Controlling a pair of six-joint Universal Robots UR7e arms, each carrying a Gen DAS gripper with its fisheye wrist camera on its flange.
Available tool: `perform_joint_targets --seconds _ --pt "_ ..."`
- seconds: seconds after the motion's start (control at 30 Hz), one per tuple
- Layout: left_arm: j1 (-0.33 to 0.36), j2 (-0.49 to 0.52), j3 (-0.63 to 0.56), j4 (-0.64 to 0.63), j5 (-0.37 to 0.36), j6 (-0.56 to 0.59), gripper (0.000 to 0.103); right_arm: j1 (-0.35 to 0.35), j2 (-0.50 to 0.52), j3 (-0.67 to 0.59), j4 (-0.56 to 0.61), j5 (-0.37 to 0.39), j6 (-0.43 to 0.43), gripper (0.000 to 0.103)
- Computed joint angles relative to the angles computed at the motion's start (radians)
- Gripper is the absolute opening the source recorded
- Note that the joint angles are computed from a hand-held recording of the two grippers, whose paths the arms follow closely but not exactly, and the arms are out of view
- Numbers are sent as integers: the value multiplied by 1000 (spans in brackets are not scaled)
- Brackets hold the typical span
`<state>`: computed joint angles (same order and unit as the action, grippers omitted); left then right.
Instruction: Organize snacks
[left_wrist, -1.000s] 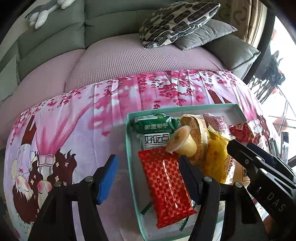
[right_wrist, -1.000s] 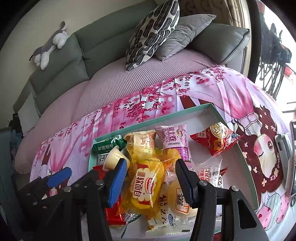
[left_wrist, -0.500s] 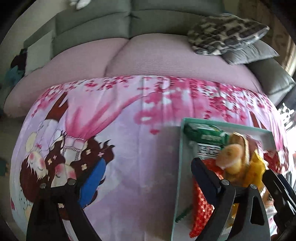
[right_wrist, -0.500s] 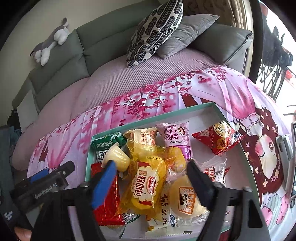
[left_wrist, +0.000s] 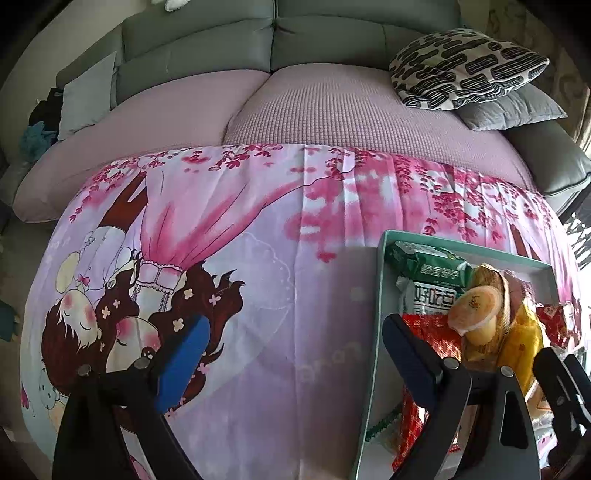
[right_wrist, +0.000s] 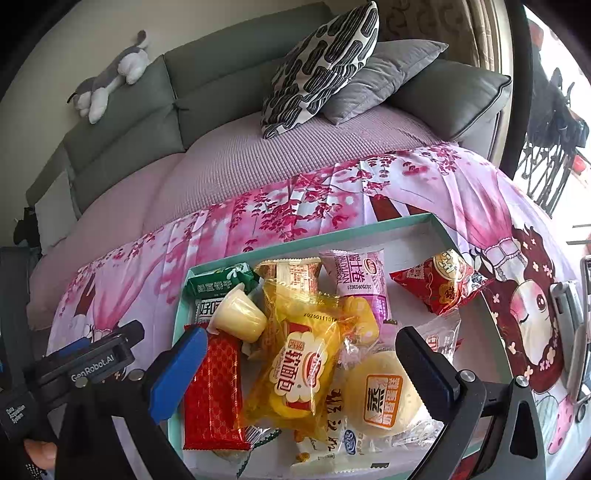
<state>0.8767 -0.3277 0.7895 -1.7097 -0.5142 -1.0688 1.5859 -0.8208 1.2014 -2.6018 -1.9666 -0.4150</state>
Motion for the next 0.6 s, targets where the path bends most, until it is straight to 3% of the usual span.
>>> perform_joint_targets --seconds 0.23,0.6 --pt "-30 -54 88 137 31 -112 95 4 -46 87 -35 -7 12 103" --pt "-78 -207 387 110 -17 -232 95 1 -157 318 -176 -28 -35 103"
